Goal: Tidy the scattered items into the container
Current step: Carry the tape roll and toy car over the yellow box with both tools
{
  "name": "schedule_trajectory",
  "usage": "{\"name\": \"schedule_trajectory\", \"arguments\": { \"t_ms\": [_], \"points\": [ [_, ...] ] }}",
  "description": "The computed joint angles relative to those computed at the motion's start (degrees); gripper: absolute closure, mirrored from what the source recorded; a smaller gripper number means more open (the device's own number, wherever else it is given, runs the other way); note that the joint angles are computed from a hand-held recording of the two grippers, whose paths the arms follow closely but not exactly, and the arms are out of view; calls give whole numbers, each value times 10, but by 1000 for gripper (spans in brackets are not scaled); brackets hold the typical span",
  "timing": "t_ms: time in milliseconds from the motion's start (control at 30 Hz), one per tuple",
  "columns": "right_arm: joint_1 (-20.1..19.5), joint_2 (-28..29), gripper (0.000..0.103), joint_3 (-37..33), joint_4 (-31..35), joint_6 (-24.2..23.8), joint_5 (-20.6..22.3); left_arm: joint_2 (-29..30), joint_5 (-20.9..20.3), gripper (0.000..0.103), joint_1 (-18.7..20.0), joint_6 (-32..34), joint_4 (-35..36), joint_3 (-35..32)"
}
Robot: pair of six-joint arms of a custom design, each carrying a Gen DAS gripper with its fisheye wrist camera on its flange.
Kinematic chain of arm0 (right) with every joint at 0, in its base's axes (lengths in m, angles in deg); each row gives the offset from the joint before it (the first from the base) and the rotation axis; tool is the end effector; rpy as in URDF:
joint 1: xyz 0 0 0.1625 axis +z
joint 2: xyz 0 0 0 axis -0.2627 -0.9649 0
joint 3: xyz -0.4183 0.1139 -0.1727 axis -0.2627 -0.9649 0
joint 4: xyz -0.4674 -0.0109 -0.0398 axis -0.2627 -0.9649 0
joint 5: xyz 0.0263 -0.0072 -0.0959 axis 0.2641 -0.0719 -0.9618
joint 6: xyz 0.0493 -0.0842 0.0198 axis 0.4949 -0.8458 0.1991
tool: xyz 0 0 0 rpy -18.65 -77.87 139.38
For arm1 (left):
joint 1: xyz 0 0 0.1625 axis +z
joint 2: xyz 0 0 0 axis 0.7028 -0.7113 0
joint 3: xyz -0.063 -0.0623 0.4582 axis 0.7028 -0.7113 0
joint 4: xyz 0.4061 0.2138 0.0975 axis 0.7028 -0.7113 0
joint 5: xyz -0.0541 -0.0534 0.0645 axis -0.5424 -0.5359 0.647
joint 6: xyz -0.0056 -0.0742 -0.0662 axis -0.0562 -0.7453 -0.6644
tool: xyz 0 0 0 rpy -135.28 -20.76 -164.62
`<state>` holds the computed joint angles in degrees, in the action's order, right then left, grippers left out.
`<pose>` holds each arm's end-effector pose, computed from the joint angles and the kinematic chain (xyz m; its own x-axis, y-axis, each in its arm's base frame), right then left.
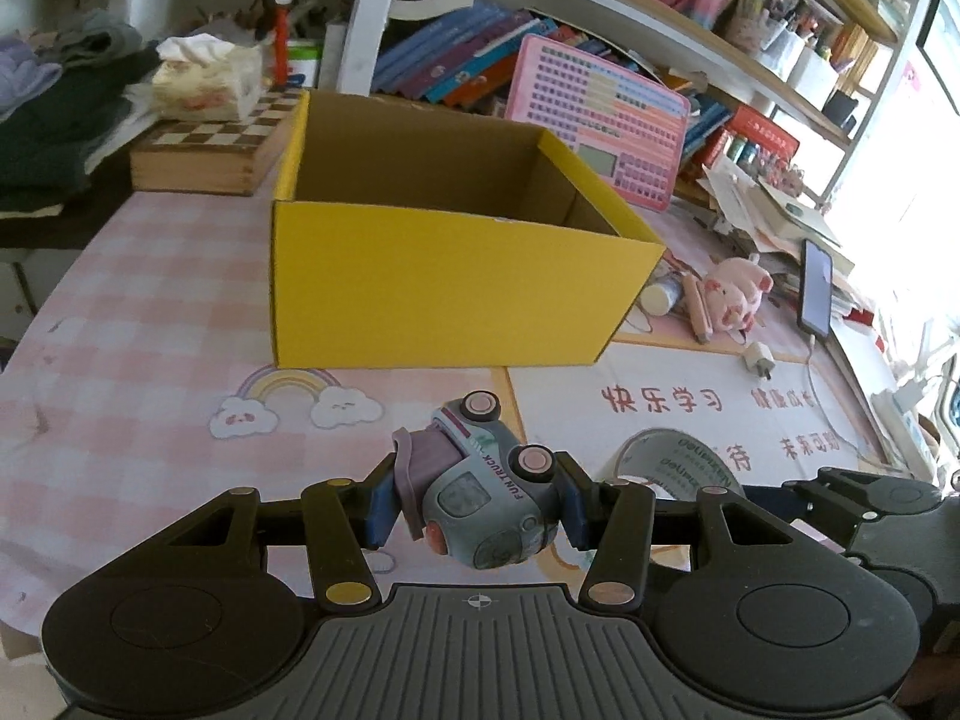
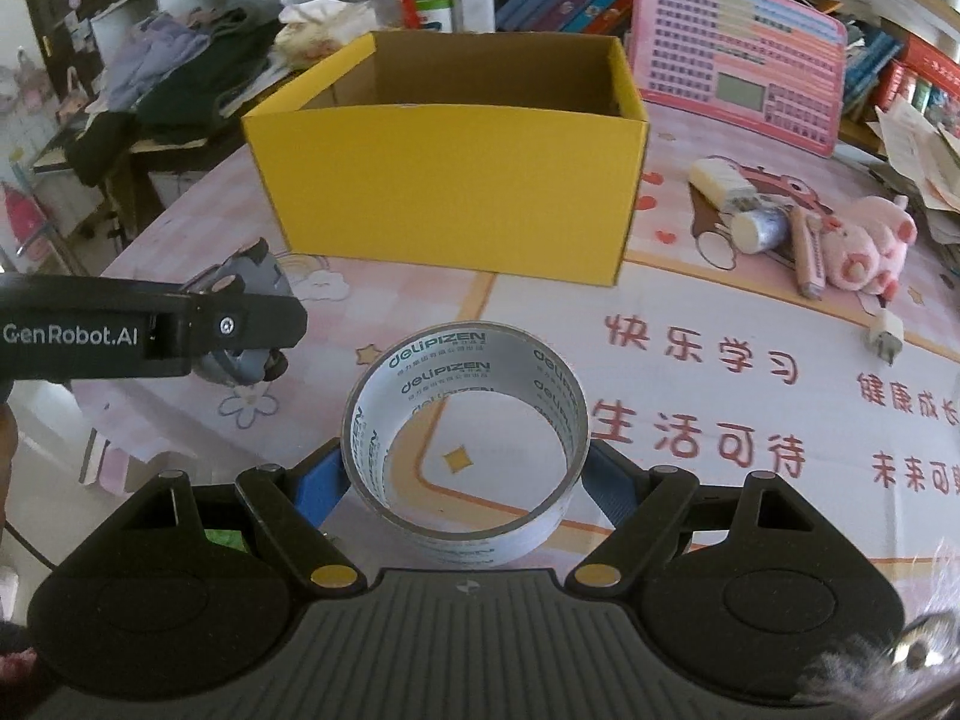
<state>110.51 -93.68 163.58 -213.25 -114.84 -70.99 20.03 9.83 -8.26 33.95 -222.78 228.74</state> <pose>0.1230 -0.3842 0.1624 -0.7316 -0.2488 0.6346 -0.5425 0.7763 -0.3211 -0.2248 -0.4096 0.0679 -0.8555 0.2460 -0.4556 0.4683 0.7429 -0.4783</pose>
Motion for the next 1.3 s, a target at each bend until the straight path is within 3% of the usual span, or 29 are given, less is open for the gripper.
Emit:
{"name": "schedule_trajectory", "arguments": {
  "t_ms": [433, 567, 867, 1067, 1300],
  "points": [
    [20, 19, 21, -17, -15, -32, 26, -17, 6, 53, 7, 50, -41, 2],
    [28, 26, 21, -24, -47, -56, 28, -25, 2, 53, 6, 78, -61, -4],
    [36, -6, 21, -63, -47, -77, 57, -11, 3, 53, 15, 179, -140, -43],
    [39, 7, 21, -122, -61, -141, 68, 20, 10, 53, 47, 237, -166, -95],
    [30, 71, 21, -217, -45, -234, 67, 68, 7, 53, 74, 320, -148, -165]
  ]
}}
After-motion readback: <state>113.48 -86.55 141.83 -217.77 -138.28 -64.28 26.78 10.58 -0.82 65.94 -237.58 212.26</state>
